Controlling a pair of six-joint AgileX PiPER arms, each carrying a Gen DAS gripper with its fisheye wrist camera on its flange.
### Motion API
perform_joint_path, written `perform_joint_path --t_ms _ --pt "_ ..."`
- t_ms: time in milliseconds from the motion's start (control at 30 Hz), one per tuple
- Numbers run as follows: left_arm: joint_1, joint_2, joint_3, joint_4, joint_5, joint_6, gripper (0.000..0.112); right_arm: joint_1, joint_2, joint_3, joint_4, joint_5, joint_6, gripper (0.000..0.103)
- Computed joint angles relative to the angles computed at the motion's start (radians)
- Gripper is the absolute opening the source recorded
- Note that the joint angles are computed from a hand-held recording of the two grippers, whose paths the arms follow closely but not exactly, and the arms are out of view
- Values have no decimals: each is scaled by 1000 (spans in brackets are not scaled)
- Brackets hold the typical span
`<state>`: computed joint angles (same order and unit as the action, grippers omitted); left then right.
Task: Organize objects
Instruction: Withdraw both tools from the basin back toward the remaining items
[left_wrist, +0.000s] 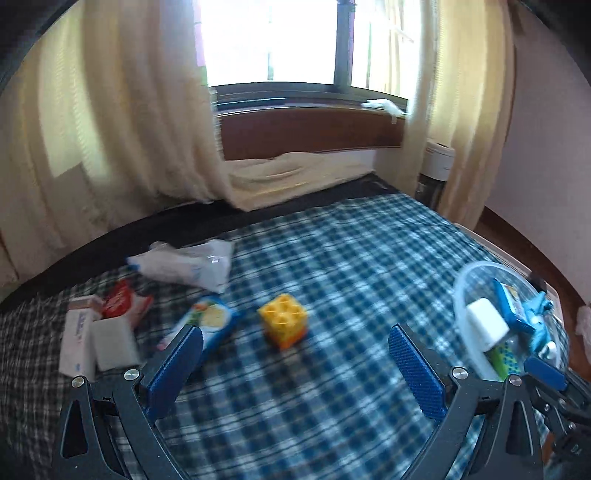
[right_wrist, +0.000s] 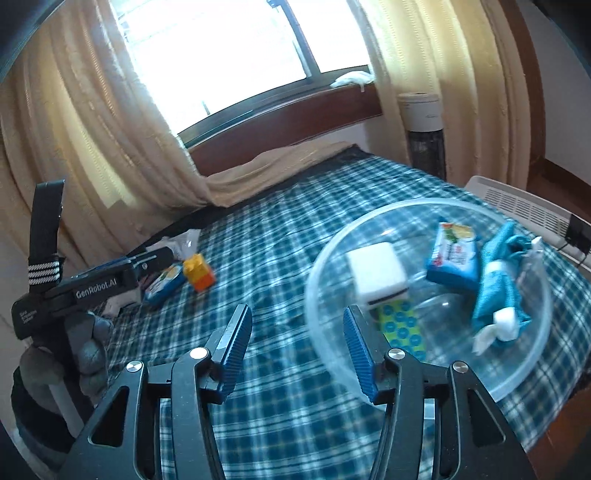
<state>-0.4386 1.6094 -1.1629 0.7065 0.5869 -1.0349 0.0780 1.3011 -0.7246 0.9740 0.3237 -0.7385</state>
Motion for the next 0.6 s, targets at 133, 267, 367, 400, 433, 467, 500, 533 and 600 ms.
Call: perform_joint_path --t_ms 133,267,367,400,433,467,500,533,600 --pt "59 -32 40 15 -12 8 102 49 27 -20 -44 -5 62 53" --pt "119 -51 66 -5 -30 43 102 85 56 -42 -48 3 82 53" --pt "157 -51 80 -7 -34 59 102 114 76 -52 -55 -5 97 54" --pt "172 -48 85 -13 -40 76 102 124 86 -59 -61 -5 106 54" --pt "181 -45 89 -16 -44 86 102 131 93 -64 -62 -5 109 54" --pt "191 -40 91 -20 -47 100 102 139 101 -69 -63 -6 111 54" --pt "199 -34 94 -21 -50 109 102 145 109 -76 -63 -4 111 54" --pt "206 -26 95 -25 -53 119 102 150 115 -80 -63 -4 111 54" --pt "221 -5 93 -37 -62 138 102 161 132 -94 -69 1 115 54"
